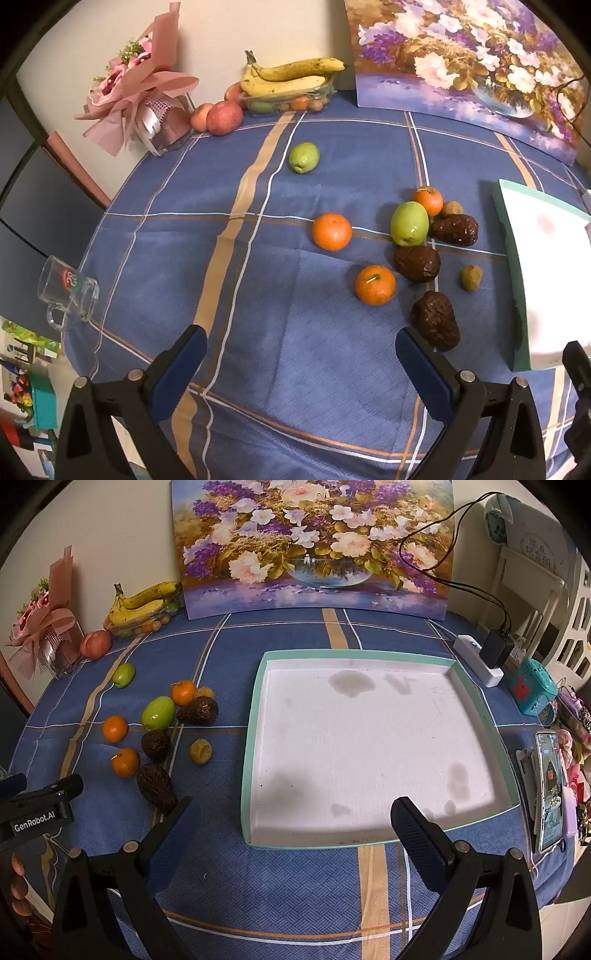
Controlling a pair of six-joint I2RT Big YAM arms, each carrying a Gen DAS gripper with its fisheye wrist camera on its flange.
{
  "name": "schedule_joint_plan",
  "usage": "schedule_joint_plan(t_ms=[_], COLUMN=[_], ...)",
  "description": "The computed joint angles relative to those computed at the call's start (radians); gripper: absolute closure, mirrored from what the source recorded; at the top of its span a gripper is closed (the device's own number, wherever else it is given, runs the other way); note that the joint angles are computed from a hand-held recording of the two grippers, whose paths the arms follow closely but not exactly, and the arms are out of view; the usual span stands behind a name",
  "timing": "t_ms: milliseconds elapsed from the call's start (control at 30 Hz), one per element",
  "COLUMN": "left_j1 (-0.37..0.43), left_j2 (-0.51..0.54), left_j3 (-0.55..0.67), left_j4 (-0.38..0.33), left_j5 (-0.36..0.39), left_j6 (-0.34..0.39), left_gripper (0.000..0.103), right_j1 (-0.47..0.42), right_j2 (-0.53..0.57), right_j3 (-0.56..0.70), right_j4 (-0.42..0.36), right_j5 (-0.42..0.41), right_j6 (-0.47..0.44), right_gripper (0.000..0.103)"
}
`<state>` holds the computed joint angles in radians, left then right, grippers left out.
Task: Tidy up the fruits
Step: 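Move both tools toward the cluster of fruits beside the white tray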
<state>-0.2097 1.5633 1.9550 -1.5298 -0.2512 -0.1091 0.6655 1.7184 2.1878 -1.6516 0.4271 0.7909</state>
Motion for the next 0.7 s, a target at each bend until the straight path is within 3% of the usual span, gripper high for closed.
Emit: schedule_joint_plan(t_ms=[200,433,700], left_j1=[0.001,0.001,0.017], left_j2=[-0.004,-0.032,-0.041], left_j3=[-0.003,-0.046,-0.053], left_j4=[0.018,0.107,0.194], left_j5=[0.015,0.027,0.087], left_j6=[0.011,0.035,0.043], left_gripper=[0.0,0.0,0.0], right_j1=[-0.002,0.001,-0.005], right_j2=[0.001,0.0,-0.013], right_j3=[0.001,0.0,-0.022], right_j4=[0.0,0.007,0.086], right_j5=[-0.001,0.003,0.001], right_j6=[-0.002,-0.006,-0.045], right_gripper=[0.001,0.001,0.001])
